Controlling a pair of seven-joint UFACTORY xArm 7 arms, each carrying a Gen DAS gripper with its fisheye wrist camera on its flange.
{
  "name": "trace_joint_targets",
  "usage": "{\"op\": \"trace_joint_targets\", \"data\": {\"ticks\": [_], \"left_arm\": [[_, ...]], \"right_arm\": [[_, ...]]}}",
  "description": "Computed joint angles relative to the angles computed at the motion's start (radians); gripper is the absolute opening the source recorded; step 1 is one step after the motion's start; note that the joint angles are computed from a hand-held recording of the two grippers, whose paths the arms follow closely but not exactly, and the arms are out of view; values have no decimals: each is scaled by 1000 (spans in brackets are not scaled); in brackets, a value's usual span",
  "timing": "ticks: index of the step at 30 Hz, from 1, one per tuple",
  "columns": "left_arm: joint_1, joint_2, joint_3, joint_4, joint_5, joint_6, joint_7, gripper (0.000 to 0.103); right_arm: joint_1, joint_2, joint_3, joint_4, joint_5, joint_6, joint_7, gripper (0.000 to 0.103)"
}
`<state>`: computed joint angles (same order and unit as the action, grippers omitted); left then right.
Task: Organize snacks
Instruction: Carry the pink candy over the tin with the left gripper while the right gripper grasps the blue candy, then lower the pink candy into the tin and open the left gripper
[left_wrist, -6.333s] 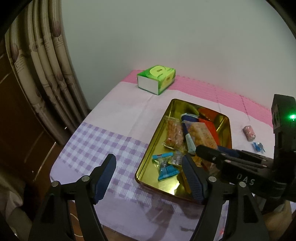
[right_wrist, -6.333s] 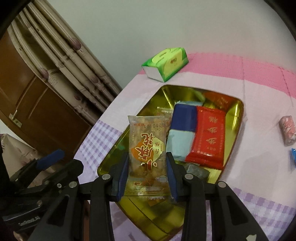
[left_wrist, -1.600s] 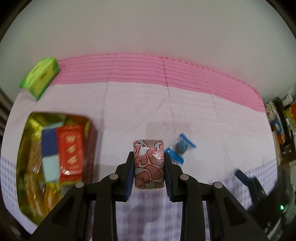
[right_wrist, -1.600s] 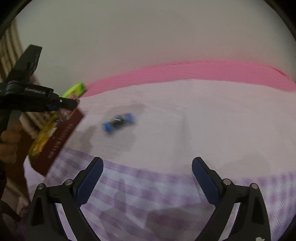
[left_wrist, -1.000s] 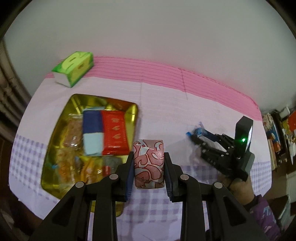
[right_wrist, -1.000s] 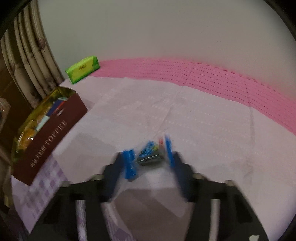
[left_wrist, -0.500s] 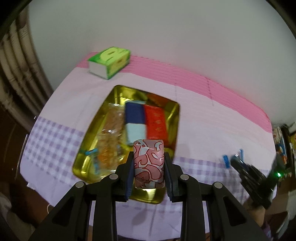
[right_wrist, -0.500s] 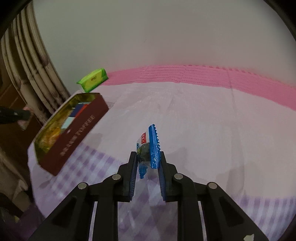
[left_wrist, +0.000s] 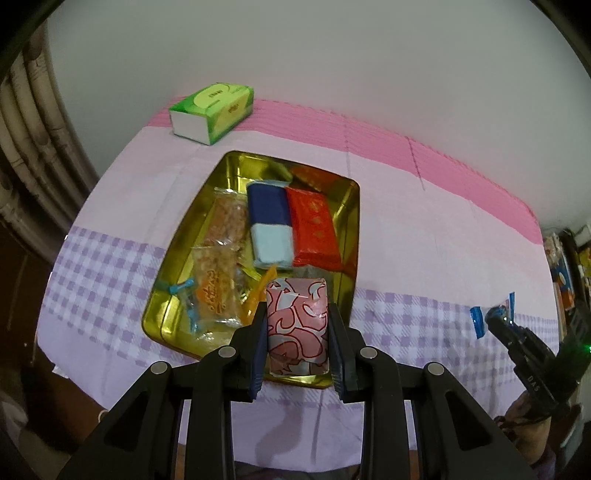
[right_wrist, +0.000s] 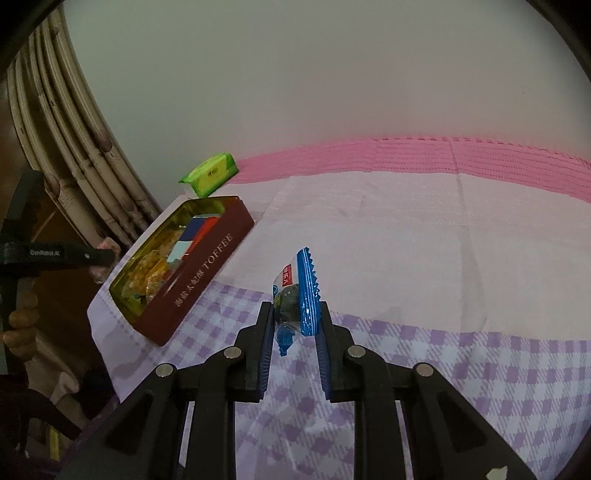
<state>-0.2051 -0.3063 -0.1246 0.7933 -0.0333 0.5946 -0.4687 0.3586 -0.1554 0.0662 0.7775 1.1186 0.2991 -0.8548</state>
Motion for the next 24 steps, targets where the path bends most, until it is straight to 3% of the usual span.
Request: {"op": "trace_joint_targets", "data": {"ticks": [14, 24], "left_arm": [[-10, 16, 5, -5, -14, 9, 49, 30], [-4, 38, -18, 7, 45, 4, 27, 30]], "right_arm": [[22, -47, -12, -14, -10, 10, 26, 19], [23, -44, -17, -9, -15, 22, 36, 19]]}}
